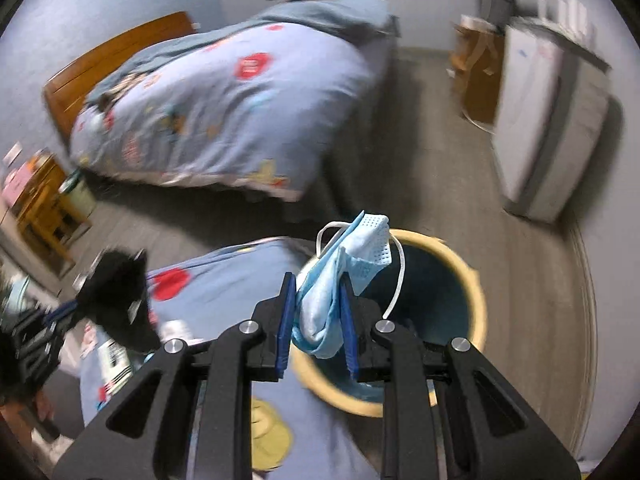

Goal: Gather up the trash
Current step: 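Carry bag and mask over the bin and open both tools to drop them, then move both open tools back toward the remaining trash on the cushion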

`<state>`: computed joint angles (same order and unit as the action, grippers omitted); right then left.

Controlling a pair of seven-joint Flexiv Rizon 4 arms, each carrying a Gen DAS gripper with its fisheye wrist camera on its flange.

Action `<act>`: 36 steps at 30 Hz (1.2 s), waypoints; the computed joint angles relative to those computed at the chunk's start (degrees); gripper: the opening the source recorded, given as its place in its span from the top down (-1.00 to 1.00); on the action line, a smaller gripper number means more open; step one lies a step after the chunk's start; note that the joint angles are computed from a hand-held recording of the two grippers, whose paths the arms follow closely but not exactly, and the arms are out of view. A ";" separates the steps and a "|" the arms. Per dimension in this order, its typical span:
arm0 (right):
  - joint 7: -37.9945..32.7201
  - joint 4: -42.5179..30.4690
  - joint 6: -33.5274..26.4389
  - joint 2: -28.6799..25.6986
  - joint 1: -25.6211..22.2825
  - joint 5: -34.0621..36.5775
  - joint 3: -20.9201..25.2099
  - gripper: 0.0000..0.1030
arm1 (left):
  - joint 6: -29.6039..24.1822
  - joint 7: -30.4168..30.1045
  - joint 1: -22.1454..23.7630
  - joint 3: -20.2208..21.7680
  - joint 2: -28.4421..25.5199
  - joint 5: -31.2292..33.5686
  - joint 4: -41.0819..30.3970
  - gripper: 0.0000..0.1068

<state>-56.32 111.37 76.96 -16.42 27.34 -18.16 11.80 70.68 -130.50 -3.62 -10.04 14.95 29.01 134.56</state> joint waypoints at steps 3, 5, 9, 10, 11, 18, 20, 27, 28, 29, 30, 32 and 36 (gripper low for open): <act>0.33 -0.84 -0.85 -2.08 -1.81 3.06 -0.01 0.60 | 1.68 -2.02 -0.88 -1.97 -5.81 -0.17 -3.09 0.78; 0.40 -1.56 -1.84 -3.65 -3.05 5.47 0.52 0.60 | 1.46 -4.07 -2.03 -2.87 -10.08 1.56 -6.50 0.78; 0.73 -2.19 -3.63 -5.19 -4.23 8.09 0.61 0.60 | 0.20 -5.77 -5.04 -3.38 -18.53 4.28 -14.25 0.78; 0.60 -2.01 -3.68 -5.19 -4.63 8.65 0.71 0.60 | -0.02 -5.76 -5.80 -3.04 -19.90 4.58 -15.55 0.78; 1.07 -1.99 -3.84 -5.27 -4.62 9.02 0.62 0.60 | -0.67 -5.28 -6.56 -2.85 -21.88 4.74 -17.49 0.78; 1.71 -3.19 -2.65 -7.03 -5.90 12.47 1.29 0.57 | -3.27 -2.38 -11.68 0.54 -31.07 4.91 -26.26 0.77; 1.98 -3.34 -2.41 -7.22 -5.96 12.70 1.21 0.57 | -2.80 -2.13 -13.02 1.98 -32.82 4.82 -27.90 0.77; 2.68 -3.49 -1.50 -7.74 -6.26 12.79 0.73 0.22 | -1.45 0.52 -16.78 6.14 -35.98 1.13 -30.18 0.46; 3.09 -3.36 -1.24 -7.72 -5.97 12.39 0.29 0.09 | -1.20 0.45 -17.57 7.01 -36.03 0.96 -30.19 0.32; 3.36 -3.29 -1.09 -7.70 -5.90 12.21 0.15 0.04 | -1.00 0.03 -18.51 8.08 -35.98 0.98 -30.15 0.24; 3.62 -3.15 -0.94 -7.63 -5.86 12.08 0.07 -0.02 | -0.39 -0.19 -19.18 8.97 -35.88 0.69 -29.85 0.13; 3.89 -3.02 -0.78 -7.50 -5.83 11.83 0.08 -0.06 | 0.46 -0.19 -20.37 10.58 -35.46 -0.23 -28.99 0.05; 4.38 -2.67 -0.32 -6.99 -5.09 10.30 -0.37 -0.29 | 0.55 -2.10 -23.40 14.26 -33.57 0.59 -27.56 -0.31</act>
<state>-51.94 108.70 76.64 -23.41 22.25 -7.87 11.42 71.23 -132.60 -27.02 4.22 -18.61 29.61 107.00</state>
